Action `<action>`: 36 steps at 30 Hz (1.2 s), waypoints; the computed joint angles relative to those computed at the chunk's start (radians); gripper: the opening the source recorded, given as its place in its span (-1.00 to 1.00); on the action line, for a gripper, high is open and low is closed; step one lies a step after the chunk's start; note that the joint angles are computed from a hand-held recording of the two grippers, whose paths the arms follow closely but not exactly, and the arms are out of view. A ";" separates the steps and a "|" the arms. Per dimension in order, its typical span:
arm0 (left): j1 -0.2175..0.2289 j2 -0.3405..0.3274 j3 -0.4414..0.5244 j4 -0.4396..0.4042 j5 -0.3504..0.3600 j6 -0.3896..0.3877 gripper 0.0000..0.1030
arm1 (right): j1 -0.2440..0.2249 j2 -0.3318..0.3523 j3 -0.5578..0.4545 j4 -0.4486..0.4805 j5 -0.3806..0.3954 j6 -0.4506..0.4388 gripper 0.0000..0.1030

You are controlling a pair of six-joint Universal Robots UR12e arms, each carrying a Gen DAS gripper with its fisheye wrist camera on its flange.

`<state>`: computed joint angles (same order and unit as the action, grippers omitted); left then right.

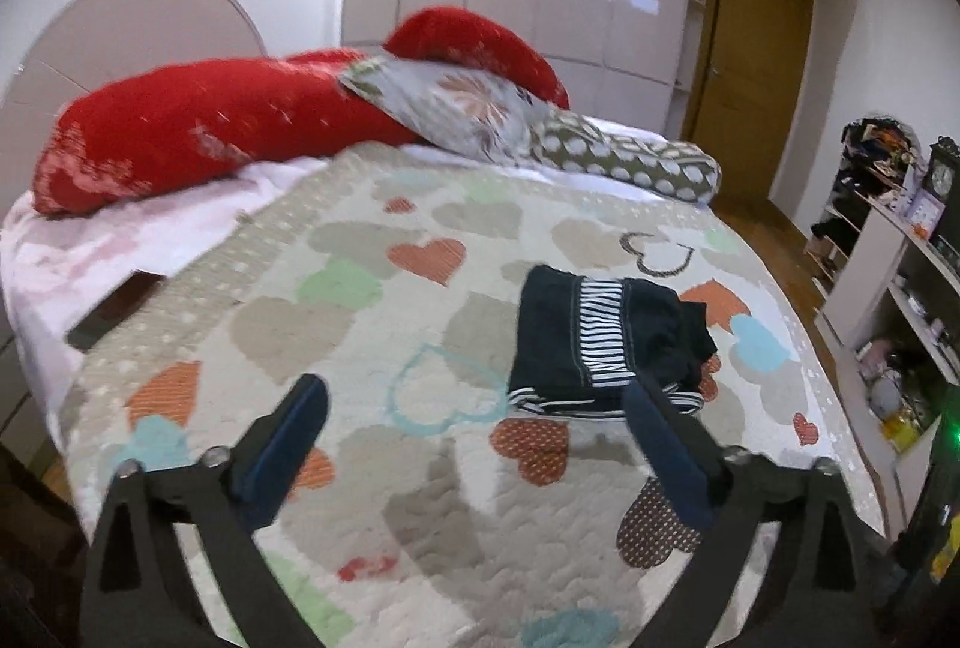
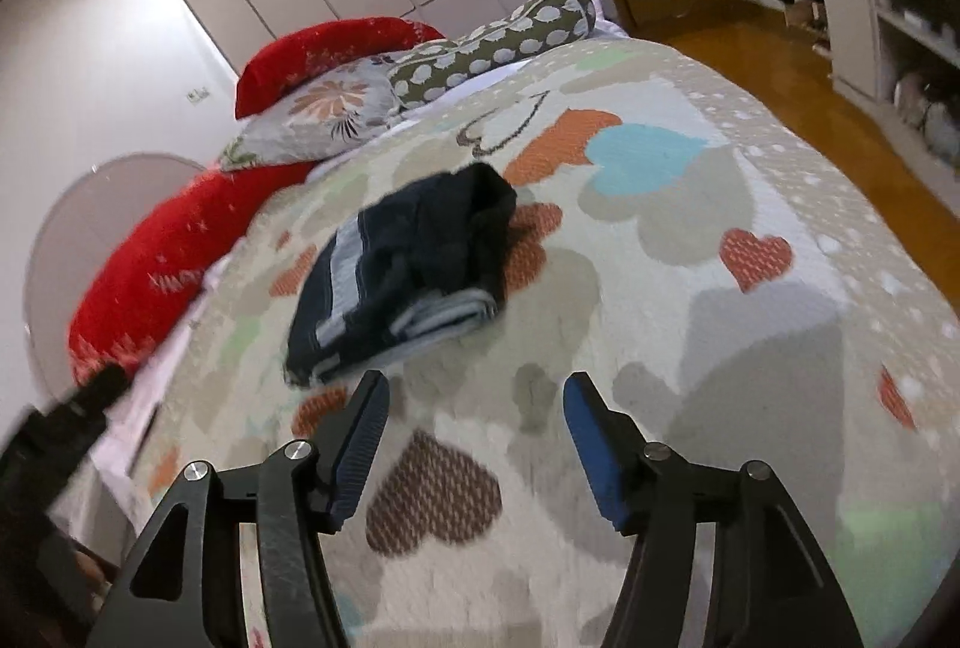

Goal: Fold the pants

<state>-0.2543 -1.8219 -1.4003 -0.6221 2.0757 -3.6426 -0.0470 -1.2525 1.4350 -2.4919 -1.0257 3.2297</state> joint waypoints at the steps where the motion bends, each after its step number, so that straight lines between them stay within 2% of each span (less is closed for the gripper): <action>1: -0.006 0.007 -0.010 0.012 0.026 0.000 0.97 | 0.001 -0.007 0.008 0.001 -0.006 -0.009 0.29; 3: -0.012 0.018 -0.026 0.031 0.048 0.001 0.99 | 0.005 -0.027 0.033 -0.002 -0.021 -0.021 0.34; 6: -0.010 0.027 -0.036 0.031 0.021 0.011 0.99 | 0.014 -0.041 0.052 -0.004 -0.047 -0.048 0.41; 10: 0.007 0.031 -0.032 -0.037 -0.071 0.008 0.99 | 0.025 -0.042 0.055 0.008 -0.083 -0.082 0.42; 13: 0.013 0.030 -0.032 -0.066 -0.106 -0.001 0.99 | 0.027 -0.042 0.058 0.011 -0.094 -0.073 0.43; 23: 0.004 0.025 -0.027 -0.102 -0.116 0.014 0.99 | 0.031 -0.041 0.056 0.038 -0.123 -0.062 0.43; 36: 0.011 0.023 -0.024 -0.142 -0.171 0.010 0.99 | 0.036 -0.042 0.057 0.060 -0.149 -0.080 0.46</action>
